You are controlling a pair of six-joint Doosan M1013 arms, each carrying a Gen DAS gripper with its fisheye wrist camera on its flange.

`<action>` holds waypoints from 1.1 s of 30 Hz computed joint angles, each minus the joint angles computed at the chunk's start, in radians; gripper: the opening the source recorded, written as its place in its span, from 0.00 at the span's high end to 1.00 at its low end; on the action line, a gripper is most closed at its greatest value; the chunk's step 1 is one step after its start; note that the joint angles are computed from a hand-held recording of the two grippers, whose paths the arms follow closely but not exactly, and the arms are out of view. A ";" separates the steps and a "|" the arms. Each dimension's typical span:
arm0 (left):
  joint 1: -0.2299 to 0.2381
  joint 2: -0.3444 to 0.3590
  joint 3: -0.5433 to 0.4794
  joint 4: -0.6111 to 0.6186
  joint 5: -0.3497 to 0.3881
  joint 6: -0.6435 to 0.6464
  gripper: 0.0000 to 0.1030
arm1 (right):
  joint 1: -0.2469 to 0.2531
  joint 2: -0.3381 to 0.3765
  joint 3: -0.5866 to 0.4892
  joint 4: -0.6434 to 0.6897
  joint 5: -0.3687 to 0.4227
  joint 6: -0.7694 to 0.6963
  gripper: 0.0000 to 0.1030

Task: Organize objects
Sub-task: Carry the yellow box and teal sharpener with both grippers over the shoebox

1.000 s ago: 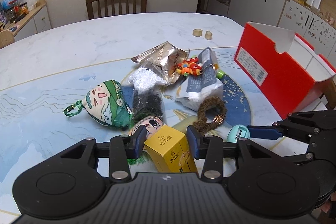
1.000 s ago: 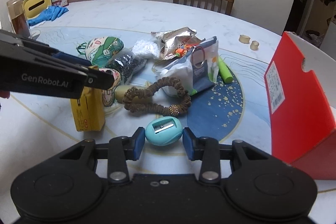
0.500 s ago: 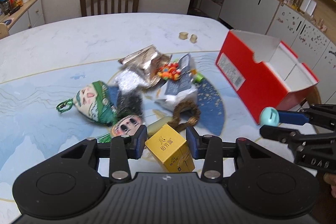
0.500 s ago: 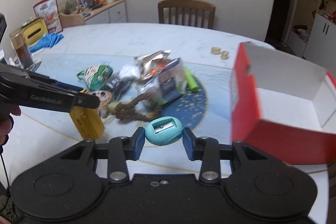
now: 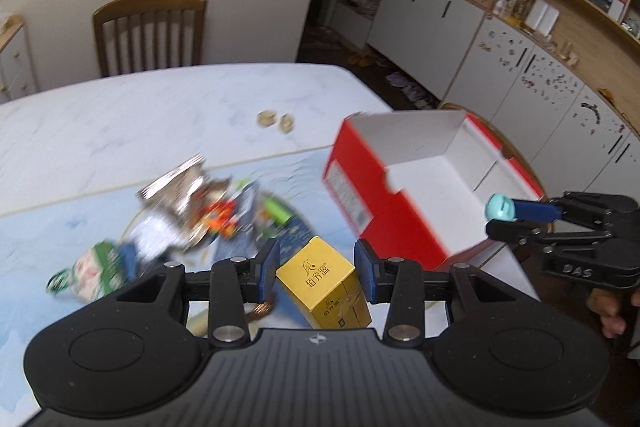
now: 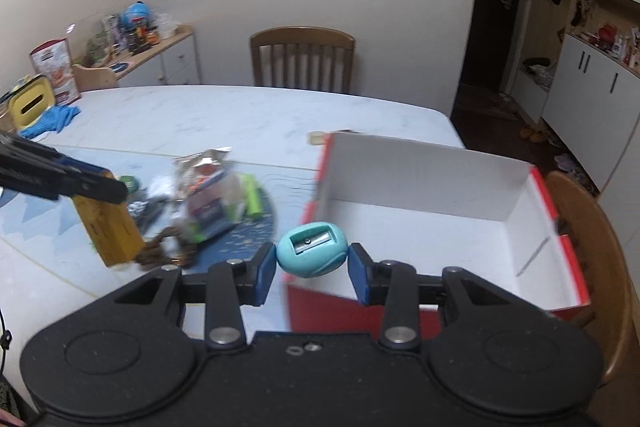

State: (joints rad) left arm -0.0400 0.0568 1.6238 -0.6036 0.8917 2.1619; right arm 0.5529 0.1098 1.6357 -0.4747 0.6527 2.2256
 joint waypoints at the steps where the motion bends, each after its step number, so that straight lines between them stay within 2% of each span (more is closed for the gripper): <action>1: -0.011 0.006 -0.012 0.004 0.001 -0.003 0.61 | -0.012 -0.003 0.003 0.007 0.001 -0.013 0.63; 7: -0.077 0.054 -0.092 0.012 0.028 -0.022 0.61 | -0.080 -0.010 0.016 0.060 0.004 -0.094 0.63; 13: -0.153 0.110 -0.160 0.052 0.059 -0.040 0.61 | -0.153 0.001 0.013 0.177 0.020 -0.235 0.63; 19: -0.227 0.169 -0.216 0.121 0.087 -0.081 0.61 | -0.205 0.027 0.006 0.278 0.043 -0.373 0.63; 24: -0.288 0.221 -0.257 0.203 0.084 -0.110 0.61 | -0.238 0.051 -0.003 0.314 0.066 -0.422 0.63; 27: -0.312 0.252 -0.269 0.251 0.089 -0.129 0.61 | -0.256 0.066 -0.014 0.376 0.094 -0.497 0.63; 29: -0.319 0.275 -0.283 0.259 0.105 -0.137 0.69 | -0.263 0.077 -0.021 0.398 0.110 -0.530 0.63; 33: -0.328 0.316 -0.317 0.279 0.141 -0.164 0.69 | -0.271 0.100 -0.035 0.436 0.148 -0.594 0.63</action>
